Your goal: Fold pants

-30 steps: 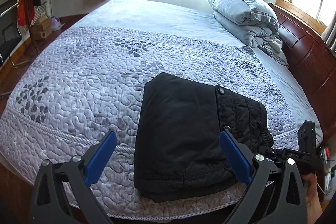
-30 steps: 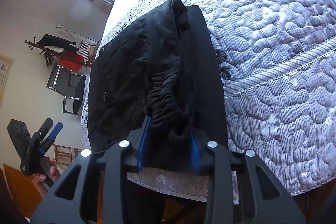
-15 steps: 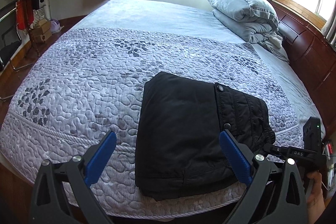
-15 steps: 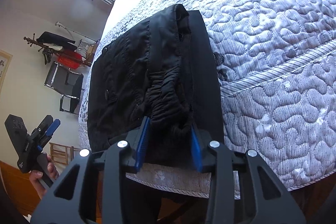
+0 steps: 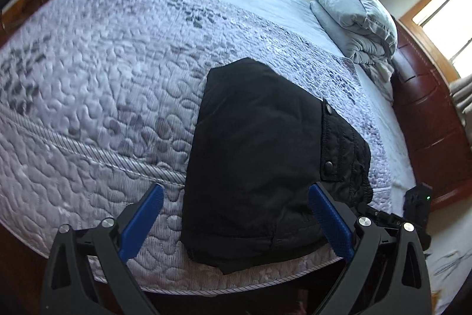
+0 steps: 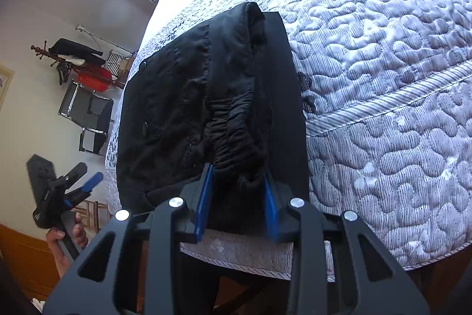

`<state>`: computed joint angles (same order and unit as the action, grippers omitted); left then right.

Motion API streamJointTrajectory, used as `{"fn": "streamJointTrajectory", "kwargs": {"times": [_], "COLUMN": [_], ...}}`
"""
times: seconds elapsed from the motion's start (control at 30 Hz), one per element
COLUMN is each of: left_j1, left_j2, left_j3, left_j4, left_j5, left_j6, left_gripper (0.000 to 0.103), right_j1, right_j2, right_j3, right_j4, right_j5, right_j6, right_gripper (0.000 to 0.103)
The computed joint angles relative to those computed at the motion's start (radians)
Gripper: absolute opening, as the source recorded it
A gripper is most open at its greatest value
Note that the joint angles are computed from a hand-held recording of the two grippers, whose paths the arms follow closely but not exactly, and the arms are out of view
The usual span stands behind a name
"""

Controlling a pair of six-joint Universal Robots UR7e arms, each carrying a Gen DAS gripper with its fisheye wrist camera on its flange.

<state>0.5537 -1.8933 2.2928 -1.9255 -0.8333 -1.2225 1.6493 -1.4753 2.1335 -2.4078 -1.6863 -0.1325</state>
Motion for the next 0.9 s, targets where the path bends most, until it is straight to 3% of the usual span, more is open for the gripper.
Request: {"fn": "streamJointTrajectory", "kwargs": {"times": [0.3,0.4,0.47,0.63,0.77,0.9], "left_j1": [0.189,0.218,0.242,0.339,0.410,0.483], "left_j2": [-0.069,-0.058,-0.052,-0.029,0.003,0.049], "left_j3": [0.067,0.065,0.068,0.091,0.097,0.083], "left_j4": [-0.279,-0.305,-0.334,-0.480,-0.564,-0.609], "left_j5": [-0.203,-0.235,-0.265,-0.416,-0.517,-0.629], "left_j6": [0.169,0.206,0.231,0.309,0.360,0.434], "left_gripper": [0.099,0.099,0.099,0.099,0.099,0.099], "right_j1": [0.000,0.007,0.014,-0.006,-0.035,-0.042], "right_j2": [0.006,0.003,-0.005,-0.041,-0.065,-0.075], "right_j3": [-0.006,-0.013,-0.018,-0.034,-0.046,-0.058], "right_j4": [0.011,0.017,0.021,0.051,0.065,0.073], "right_j5": [-0.005,-0.016,-0.023,0.030,0.075,0.068], "right_j6": [0.000,-0.001,-0.007,0.001,0.000,-0.010], "right_gripper": [0.032,0.042,0.043,0.043,0.052,0.053]}}
